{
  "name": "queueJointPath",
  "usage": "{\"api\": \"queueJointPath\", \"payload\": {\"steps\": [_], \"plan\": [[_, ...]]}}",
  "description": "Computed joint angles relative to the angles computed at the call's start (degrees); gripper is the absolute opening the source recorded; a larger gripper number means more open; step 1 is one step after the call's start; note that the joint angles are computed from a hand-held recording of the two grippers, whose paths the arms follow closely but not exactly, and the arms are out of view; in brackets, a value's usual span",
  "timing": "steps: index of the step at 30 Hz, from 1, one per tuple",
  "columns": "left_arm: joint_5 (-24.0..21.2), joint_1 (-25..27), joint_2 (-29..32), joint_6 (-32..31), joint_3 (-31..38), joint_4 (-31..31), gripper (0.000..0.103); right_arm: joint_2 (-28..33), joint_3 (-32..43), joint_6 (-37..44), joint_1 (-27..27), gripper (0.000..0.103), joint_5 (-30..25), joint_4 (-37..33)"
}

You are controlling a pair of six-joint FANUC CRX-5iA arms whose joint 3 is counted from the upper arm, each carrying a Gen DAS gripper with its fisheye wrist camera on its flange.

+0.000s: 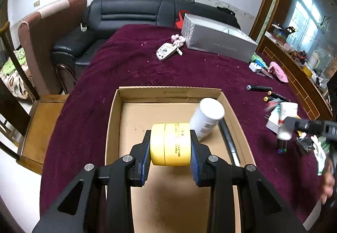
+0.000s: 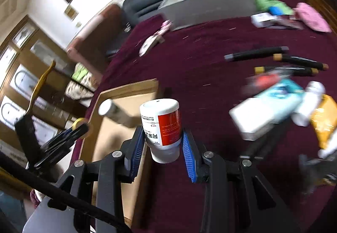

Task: Organize objects
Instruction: 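Lower the yellow roll into the tray and open the left gripper while the right gripper carries the jar there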

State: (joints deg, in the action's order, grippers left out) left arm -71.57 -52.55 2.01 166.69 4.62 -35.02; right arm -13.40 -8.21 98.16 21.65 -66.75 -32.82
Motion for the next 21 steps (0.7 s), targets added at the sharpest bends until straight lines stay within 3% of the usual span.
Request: {"api": "queueJointPath", "payload": {"steps": [3,10,21], "plan": [[0.93,1.8,0.51,-2.71,-0.53,1.93,0.028,2.31,0.46,-2.44,6.1,0.034,0.99,1.49],[0.53,3.65,1.56,-6.03,-0.33,3.59,0.028,6.43,1.12,-6.12,14.35,0.034,2.72,5.48],[4.16,8.85,2.91,-10.14,-1.62,6.78,0.028,11.7,2.93,-14.11,17.6,0.033,6.44,12.06]]}}
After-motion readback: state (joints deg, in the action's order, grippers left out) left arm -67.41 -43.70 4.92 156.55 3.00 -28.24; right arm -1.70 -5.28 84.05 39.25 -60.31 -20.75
